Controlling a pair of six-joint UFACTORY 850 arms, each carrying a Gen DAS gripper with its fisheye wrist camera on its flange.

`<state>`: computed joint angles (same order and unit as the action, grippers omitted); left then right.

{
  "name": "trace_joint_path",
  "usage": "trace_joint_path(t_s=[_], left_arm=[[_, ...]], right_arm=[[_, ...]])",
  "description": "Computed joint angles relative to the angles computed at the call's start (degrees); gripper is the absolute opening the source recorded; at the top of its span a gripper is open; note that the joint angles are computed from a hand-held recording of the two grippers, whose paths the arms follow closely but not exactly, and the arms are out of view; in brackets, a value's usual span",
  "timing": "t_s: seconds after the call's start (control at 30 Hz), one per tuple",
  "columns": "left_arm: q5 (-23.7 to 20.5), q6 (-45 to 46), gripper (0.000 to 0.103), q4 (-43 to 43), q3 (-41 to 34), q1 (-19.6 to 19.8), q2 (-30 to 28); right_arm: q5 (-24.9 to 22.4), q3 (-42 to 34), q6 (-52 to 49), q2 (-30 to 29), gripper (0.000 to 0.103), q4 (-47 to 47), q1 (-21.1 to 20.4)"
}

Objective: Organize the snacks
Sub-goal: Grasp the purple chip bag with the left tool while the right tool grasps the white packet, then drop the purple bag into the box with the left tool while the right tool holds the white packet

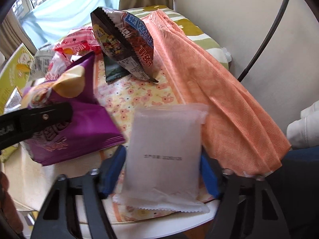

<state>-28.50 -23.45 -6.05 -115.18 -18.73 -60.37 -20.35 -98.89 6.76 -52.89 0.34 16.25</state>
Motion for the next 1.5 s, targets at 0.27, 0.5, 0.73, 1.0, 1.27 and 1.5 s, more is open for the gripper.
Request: trace_joint_path(t_s=[0.27, 0.5, 0.73, 1.0, 1.27, 1.5], left_arm=[[2.7, -4.4, 0.057, 3.4, 4.8, -0.8, 3.7], [5.2, -14.3, 0.057, 11.9, 10.5, -1.6, 9.8], [7.0, -33.0, 0.057, 28.4, 15.7, -2.6, 16.9], [6.4, -60.5, 0.057, 52.4, 26.8, -1.8, 27.6], [5.5, -73.6, 0.057, 63.4, 37.9, 2.7, 37.7], [9.4, -69.0, 0.057, 60.2, 44.8, 10.2, 42.7]], right_arm=[[1.9, 1.9, -4.5, 1.9, 0.059, 4.5, 0.1], [2.7, 3.4, -16.6, 5.3, 0.058, 15.6, -0.4], [1.1, 2.3, -33.2, 8.4, 0.058, 28.6, -0.8], [-3.6, -1.1, -54.2, 9.3, 0.058, 44.7, 0.5], [-9.4, -8.4, -63.4, 7.0, 0.058, 52.1, 4.1], [-12.5, -17.5, -58.6, 2.1, 0.058, 50.6, 8.8]])
